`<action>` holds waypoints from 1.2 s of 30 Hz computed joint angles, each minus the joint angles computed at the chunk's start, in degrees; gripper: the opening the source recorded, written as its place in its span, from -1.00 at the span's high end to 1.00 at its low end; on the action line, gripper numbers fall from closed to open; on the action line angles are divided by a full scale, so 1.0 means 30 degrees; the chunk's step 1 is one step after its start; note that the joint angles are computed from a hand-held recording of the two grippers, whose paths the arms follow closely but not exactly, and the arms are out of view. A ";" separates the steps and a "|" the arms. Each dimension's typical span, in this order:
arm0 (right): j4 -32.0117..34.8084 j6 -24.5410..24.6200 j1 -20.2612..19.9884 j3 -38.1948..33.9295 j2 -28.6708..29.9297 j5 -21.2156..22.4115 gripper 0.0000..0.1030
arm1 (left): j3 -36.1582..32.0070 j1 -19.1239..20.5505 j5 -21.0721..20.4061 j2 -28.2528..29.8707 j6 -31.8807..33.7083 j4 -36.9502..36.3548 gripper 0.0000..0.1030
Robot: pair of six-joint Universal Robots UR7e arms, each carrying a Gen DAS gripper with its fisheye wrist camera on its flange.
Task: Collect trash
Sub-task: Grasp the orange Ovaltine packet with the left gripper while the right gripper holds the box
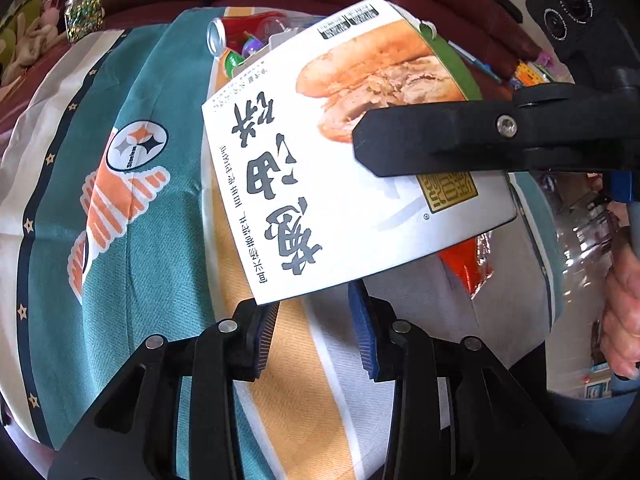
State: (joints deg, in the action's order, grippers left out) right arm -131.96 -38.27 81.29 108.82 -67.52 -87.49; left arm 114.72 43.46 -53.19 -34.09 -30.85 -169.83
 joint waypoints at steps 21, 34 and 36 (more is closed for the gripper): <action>-0.4447 0.1344 -0.3761 0.1725 -0.5866 0.1285 0.94 | -0.4082 -0.0920 -0.2013 0.2617 0.1402 0.2684 -0.11; -0.4193 0.1328 -0.5620 0.1686 -0.6505 0.1879 0.94 | -0.7160 -0.1408 -0.1164 0.5184 0.0978 0.5355 0.23; -0.4228 0.1323 -0.5714 0.1737 -0.6571 0.1915 0.94 | -0.6885 -0.1667 -0.0733 0.5042 0.0970 0.4997 0.56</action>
